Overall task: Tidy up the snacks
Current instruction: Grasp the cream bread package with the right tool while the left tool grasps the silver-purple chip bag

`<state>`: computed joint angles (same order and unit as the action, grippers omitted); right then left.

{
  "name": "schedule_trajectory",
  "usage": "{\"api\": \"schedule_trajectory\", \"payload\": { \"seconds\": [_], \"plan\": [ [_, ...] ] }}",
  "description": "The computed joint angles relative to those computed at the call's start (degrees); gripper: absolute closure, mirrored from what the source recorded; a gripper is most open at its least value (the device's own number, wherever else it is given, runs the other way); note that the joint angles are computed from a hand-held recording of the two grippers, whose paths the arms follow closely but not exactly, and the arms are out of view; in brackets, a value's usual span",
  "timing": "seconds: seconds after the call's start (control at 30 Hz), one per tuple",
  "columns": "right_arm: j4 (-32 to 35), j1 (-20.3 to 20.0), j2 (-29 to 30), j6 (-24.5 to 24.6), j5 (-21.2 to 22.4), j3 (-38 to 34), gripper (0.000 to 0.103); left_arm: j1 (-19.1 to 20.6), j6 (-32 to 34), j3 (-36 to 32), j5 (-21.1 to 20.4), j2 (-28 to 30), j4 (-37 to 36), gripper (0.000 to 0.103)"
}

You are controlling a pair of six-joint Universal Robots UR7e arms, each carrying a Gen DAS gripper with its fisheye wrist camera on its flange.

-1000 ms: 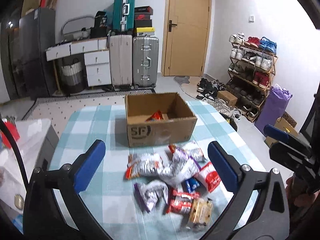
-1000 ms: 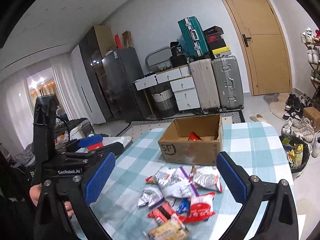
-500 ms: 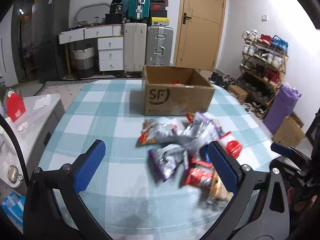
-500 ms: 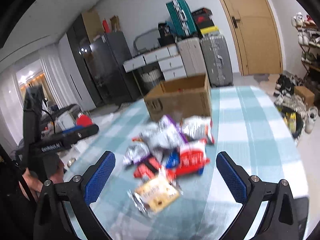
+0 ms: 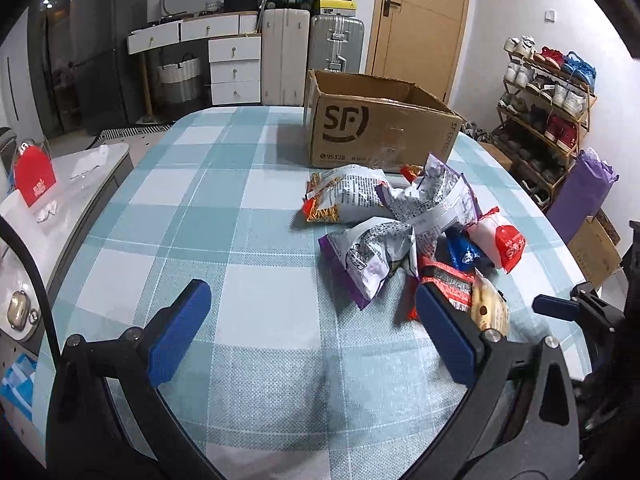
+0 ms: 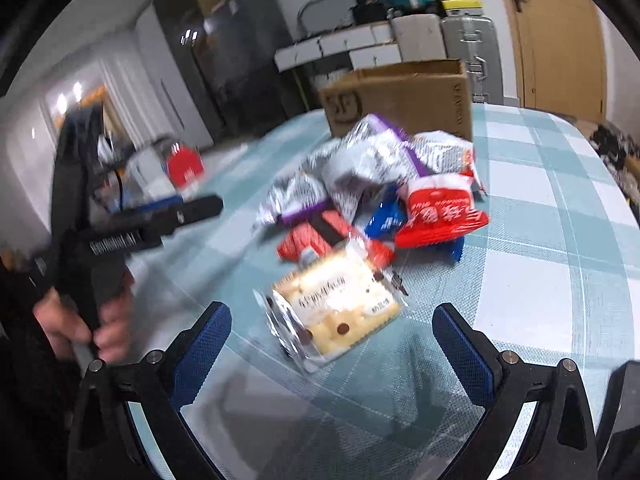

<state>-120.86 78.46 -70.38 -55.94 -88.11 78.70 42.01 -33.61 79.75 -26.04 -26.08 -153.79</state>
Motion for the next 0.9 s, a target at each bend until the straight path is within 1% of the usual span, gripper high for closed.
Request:
{"api": "schedule_trajectory", "payload": {
  "seconds": [0.1,0.17,0.27,0.37,0.47,0.57,0.67,0.8,0.87,0.9],
  "plan": [
    [0.05,0.34,0.51,-1.26,-0.94,0.07,0.0,-0.11,1.03,-0.24,0.59,0.28,-1.08,0.001],
    [0.74,0.57,1.32,-1.61,-1.46,-0.69,0.0,-0.07,-0.27,-0.2,-0.07,-0.08,0.64,0.001],
    [3.02,0.91,3.26,-0.69,-3.01,-3.12,0.0,0.23,-1.13,-0.37,-1.03,-0.1,1.34,0.001],
    [4.64,0.9,4.19,-0.79,-2.89,-4.83,0.0,0.27,-1.02,-0.2,-1.04,0.03,1.04,0.001],
    [4.86,1.36,5.16,-1.39,-4.04,-5.65,0.0,0.59,-0.76,-0.01,-1.54,0.16,0.28,0.001],
    [4.96,1.6,6.02,-1.62,-4.19,-6.52,0.001,1.03,-1.94,0.11,-2.06,0.18,1.04,0.001],
    [4.74,1.97,6.94,-0.9,-4.71,-7.24,0.004,1.59,-2.55,-0.56,-4.06,0.34,1.52,0.001],
    [7.65,2.08,8.43,0.38,-4.67,-9.56,0.008,1.62,-1.1,-1.14,-3.37,1.07,0.73,0.001],
    [7.54,2.07,8.06,0.33,-4.6,-9.1,0.009,1.71,-1.51,-0.98,-3.49,1.01,1.0,0.001],
    [7.37,2.1,7.89,0.35,-4.64,-8.85,0.012,1.88,-1.99,-1.03,-3.89,1.0,1.27,0.001]
  ]
}}
